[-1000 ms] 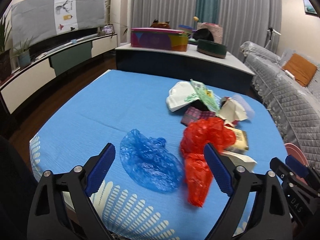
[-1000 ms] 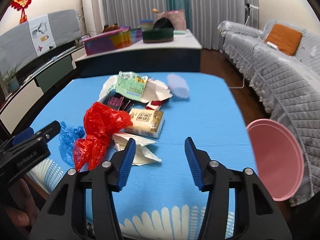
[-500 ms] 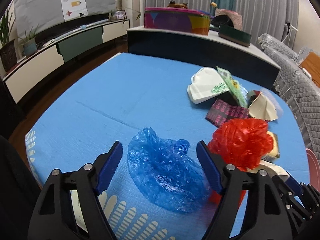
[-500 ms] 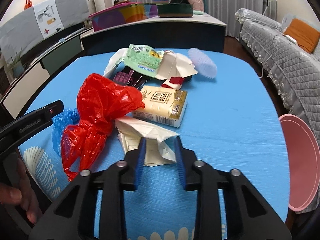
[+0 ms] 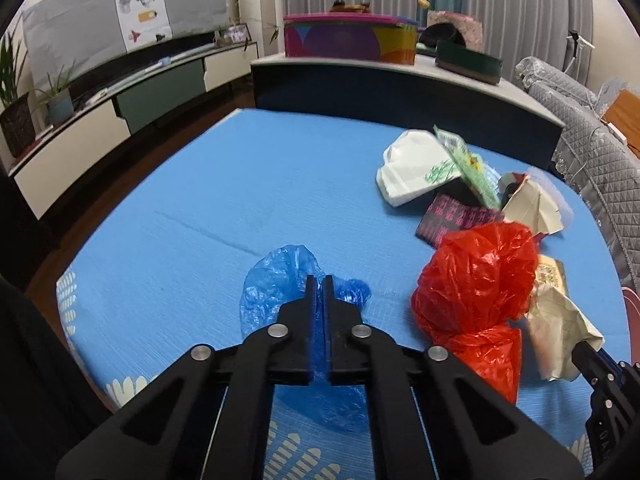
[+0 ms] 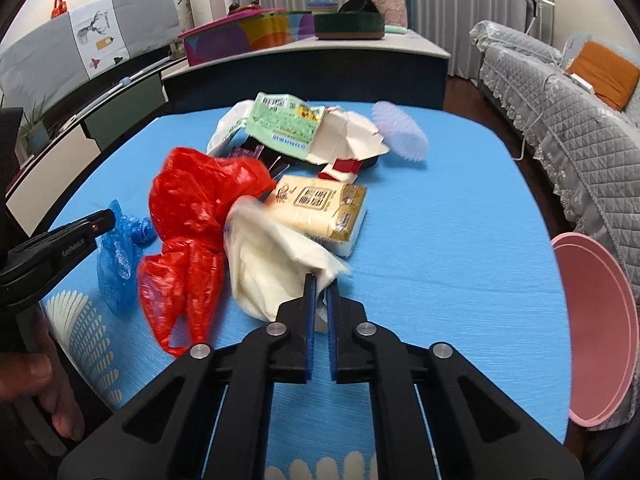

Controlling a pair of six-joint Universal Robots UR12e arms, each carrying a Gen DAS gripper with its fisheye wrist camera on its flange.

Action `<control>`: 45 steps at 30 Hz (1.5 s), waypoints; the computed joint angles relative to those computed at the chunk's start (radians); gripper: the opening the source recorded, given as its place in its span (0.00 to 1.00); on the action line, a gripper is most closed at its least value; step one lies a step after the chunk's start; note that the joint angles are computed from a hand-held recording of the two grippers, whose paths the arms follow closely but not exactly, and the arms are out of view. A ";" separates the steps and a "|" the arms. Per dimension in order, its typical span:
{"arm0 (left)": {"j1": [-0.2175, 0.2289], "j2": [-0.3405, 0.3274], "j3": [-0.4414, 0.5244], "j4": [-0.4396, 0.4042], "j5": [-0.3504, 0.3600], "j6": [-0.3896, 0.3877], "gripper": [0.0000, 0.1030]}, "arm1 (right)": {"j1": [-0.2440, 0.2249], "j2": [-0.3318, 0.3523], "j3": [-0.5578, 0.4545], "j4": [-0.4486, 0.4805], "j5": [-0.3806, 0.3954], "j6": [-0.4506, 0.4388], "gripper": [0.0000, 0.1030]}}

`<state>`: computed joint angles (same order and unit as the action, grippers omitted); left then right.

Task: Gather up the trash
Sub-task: 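Lift and carry both held items over the pink basin with both tools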

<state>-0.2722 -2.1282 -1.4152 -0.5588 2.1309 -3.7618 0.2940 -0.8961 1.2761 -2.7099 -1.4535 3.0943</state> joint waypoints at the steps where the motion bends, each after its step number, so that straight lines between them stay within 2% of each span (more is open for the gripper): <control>1: -0.002 0.000 -0.001 0.013 0.006 0.006 0.01 | 0.000 -0.003 0.004 -0.008 -0.007 0.000 0.05; 10: -0.017 0.017 -0.025 0.125 0.015 0.053 0.00 | -0.005 -0.048 0.063 -0.080 -0.075 0.022 0.05; 20: -0.039 0.026 -0.039 0.246 -0.033 0.150 0.00 | -0.020 -0.102 0.136 -0.172 -0.148 0.052 0.05; 25: -0.054 0.025 -0.043 0.315 -0.083 0.220 0.00 | -0.030 -0.133 0.169 -0.214 -0.184 0.081 0.05; 31: -0.070 0.027 -0.032 0.363 -0.178 0.299 0.00 | -0.051 -0.169 0.188 -0.238 -0.243 0.115 0.05; 37: -0.082 0.018 0.013 0.371 -0.262 0.361 0.00 | -0.093 -0.193 0.171 -0.199 -0.292 0.169 0.05; 45: -0.107 -0.030 0.120 0.362 -0.344 0.438 0.00 | -0.164 -0.209 0.150 -0.186 -0.311 0.181 0.05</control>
